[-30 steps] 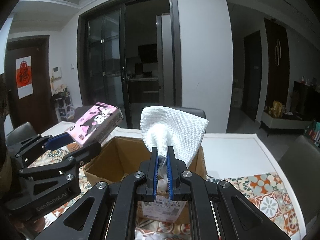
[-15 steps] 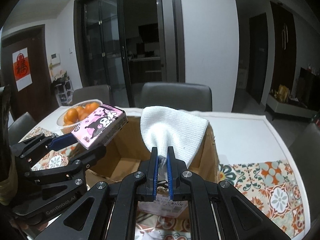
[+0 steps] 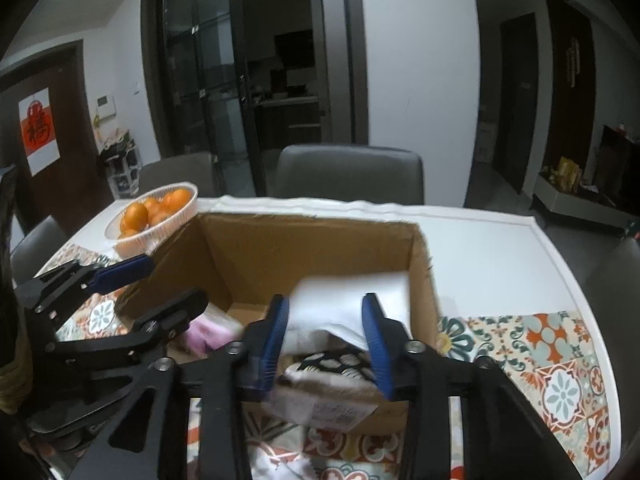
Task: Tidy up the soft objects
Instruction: 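Open both tools to drop the tissue pack and cloth into the box, then withdraw both tools from the box toward the mauve towel and pink wristband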
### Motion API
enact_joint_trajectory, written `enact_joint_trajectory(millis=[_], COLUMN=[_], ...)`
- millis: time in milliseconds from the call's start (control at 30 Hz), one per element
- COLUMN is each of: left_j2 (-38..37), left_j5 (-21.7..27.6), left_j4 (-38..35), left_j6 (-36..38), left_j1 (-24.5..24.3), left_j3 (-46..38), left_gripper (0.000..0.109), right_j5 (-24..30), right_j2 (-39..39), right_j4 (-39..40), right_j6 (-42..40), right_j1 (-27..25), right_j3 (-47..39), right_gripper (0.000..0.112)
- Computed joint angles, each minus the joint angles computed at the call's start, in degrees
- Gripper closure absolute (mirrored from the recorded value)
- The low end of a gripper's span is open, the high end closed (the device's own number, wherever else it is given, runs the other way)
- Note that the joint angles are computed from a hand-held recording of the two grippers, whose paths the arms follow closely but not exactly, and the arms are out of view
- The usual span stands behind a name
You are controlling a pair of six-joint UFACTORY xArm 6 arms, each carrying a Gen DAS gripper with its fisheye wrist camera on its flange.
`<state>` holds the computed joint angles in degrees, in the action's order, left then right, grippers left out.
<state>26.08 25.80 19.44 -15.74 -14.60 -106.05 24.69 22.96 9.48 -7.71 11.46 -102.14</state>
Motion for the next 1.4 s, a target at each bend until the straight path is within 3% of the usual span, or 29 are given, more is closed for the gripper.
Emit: enact_joint_trajectory(millis=[267,567,800,1100,1400], left_j2=[-7.6,-15.9,-21.7,-29.3,-34.2], left_j5=[-4.9,-7.7,-8.6,-9.4,-9.3], left_j4=[10.5,15.1,18.7,29.4,34.0], left_j6=[-7.8,-12.8,-16.5,-25.8,-31.3], left_j1=[0.0,-0.2,-0.5,-0.9,-1.5], left_j3=[9.3,18.4,24.0,31.1,36.7], left_gripper=[0.041,0.04,0.039,0.035,0.033], right_j5=[-4.6,-10.3,-12.6,-15.6,-17.2], right_j2=[-6.2,-15.3,-21.5,-28.5,-33.7], right_j4=[-2.4,-8.2,-8.6,-9.8,-11.9], right_j6=[3.5,9.1,9.5,11.5,13.8], right_j1=[-0.4,-0.1,0.5,1.1,1.1], right_j3=[8.1,19.2,25.8,34.1,40.8], right_gripper=[0.071,0.056,0.052,0.048,0.044])
